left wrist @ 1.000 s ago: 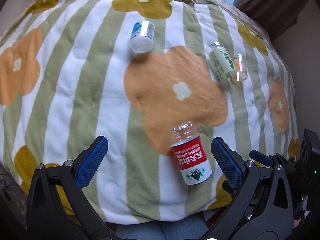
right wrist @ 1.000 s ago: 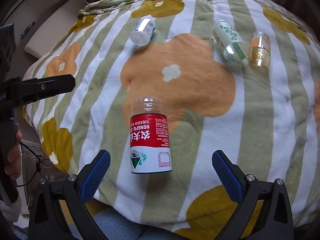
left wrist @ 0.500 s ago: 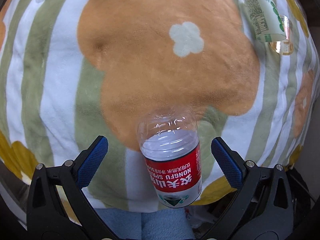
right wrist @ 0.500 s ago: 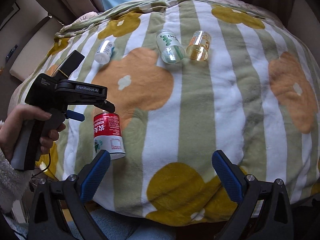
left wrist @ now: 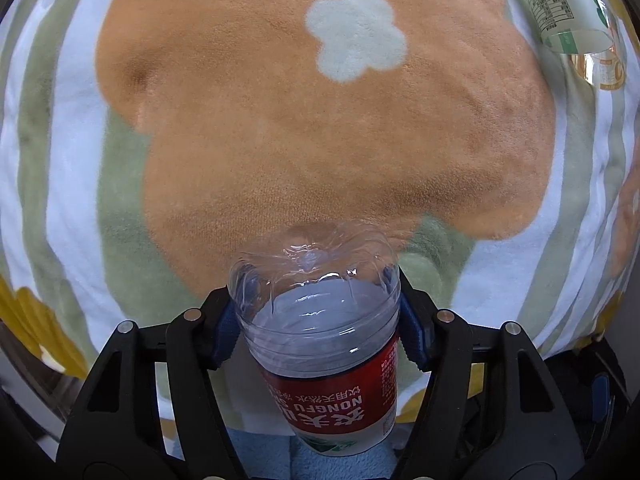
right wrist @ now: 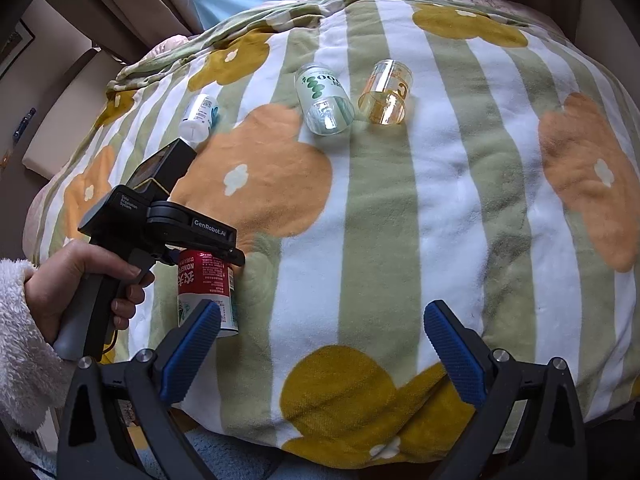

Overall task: Flip cup upside down
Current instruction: 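Lower the upright bottle onto the quilt with the left tool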

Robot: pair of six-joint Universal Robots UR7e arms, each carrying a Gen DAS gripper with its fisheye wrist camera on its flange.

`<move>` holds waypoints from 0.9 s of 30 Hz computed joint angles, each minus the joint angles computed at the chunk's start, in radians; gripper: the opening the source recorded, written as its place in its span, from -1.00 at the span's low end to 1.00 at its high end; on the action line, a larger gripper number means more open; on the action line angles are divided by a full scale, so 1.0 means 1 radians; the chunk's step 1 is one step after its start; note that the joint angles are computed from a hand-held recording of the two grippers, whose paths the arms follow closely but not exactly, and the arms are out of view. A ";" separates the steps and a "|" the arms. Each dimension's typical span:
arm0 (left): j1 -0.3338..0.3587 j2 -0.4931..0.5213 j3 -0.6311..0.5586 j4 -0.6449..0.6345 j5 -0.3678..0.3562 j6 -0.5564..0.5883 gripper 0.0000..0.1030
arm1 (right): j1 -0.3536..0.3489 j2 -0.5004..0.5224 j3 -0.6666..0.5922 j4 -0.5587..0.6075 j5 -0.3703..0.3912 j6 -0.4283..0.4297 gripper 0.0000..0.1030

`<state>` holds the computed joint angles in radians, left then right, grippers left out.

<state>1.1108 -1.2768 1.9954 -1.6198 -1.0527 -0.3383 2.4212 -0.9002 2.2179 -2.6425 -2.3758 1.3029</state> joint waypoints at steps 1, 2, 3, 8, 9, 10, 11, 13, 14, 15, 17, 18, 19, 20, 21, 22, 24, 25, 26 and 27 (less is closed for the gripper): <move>-0.002 -0.007 0.002 -0.008 -0.004 0.007 0.21 | -0.004 -0.003 0.008 -0.017 0.003 -0.001 0.97; -0.004 -0.004 -0.014 -0.008 -0.003 0.015 0.21 | -0.005 -0.005 0.015 -0.031 0.003 0.001 0.97; -0.008 -0.014 -0.015 -0.017 -0.005 0.024 0.21 | -0.006 -0.007 0.022 -0.044 0.002 0.001 0.97; -0.046 -0.098 0.016 -0.150 -0.043 0.111 0.19 | -0.006 -0.016 0.036 -0.078 0.002 0.000 0.97; -0.052 -0.115 0.025 -0.178 -0.049 0.130 0.19 | -0.005 -0.017 0.037 -0.079 0.001 0.003 0.97; -0.059 -0.132 0.037 -0.210 -0.050 0.148 0.19 | -0.004 -0.018 0.037 -0.078 -0.002 0.008 0.97; -0.066 -0.153 0.054 -0.245 -0.050 0.170 0.19 | -0.002 -0.019 0.039 -0.079 -0.006 0.016 0.97; -0.072 -0.189 0.091 -0.325 -0.051 0.224 0.19 | 0.006 -0.015 0.045 -0.096 -0.016 0.036 0.97; -0.078 -0.208 0.102 -0.359 -0.052 0.252 0.19 | 0.011 -0.011 0.049 -0.109 -0.020 0.046 0.97; -0.086 -0.231 0.128 -0.411 -0.056 0.284 0.19 | 0.016 -0.007 0.052 -0.122 -0.024 0.056 0.97; -0.103 -0.243 0.163 -0.548 -0.045 0.365 0.19 | 0.025 0.002 0.059 -0.150 -0.027 0.072 0.97; -0.113 -0.239 0.195 -0.646 -0.044 0.408 0.19 | 0.031 0.008 0.061 -0.159 -0.028 0.080 0.97; -0.120 -0.246 0.227 -0.728 -0.048 0.449 0.19 | 0.036 0.015 0.061 -0.161 -0.029 0.089 0.97; -0.127 -0.253 0.253 -0.791 -0.050 0.484 0.19 | 0.040 0.021 0.061 -0.158 -0.030 0.100 0.97; -0.130 -0.267 0.283 -0.848 -0.056 0.522 0.19 | 0.045 0.029 0.061 -0.158 -0.032 0.110 0.97; -0.129 -0.264 0.316 -0.926 -0.062 0.564 0.19 | 0.049 0.036 0.063 -0.160 -0.035 0.119 0.97; -0.131 -0.292 0.380 -1.034 -0.071 0.644 0.19 | 0.056 0.050 0.068 -0.167 -0.040 0.139 0.97; -0.138 -0.270 0.410 -1.110 -0.068 0.671 0.19 | 0.060 0.059 0.072 -0.176 -0.045 0.149 0.97; -0.138 -0.273 0.434 -1.151 -0.069 0.697 0.19 | 0.063 0.068 0.077 -0.192 -0.050 0.157 0.97; -0.138 -0.273 0.455 -1.187 -0.070 0.714 0.19 | 0.064 0.078 0.083 -0.213 -0.052 0.161 0.97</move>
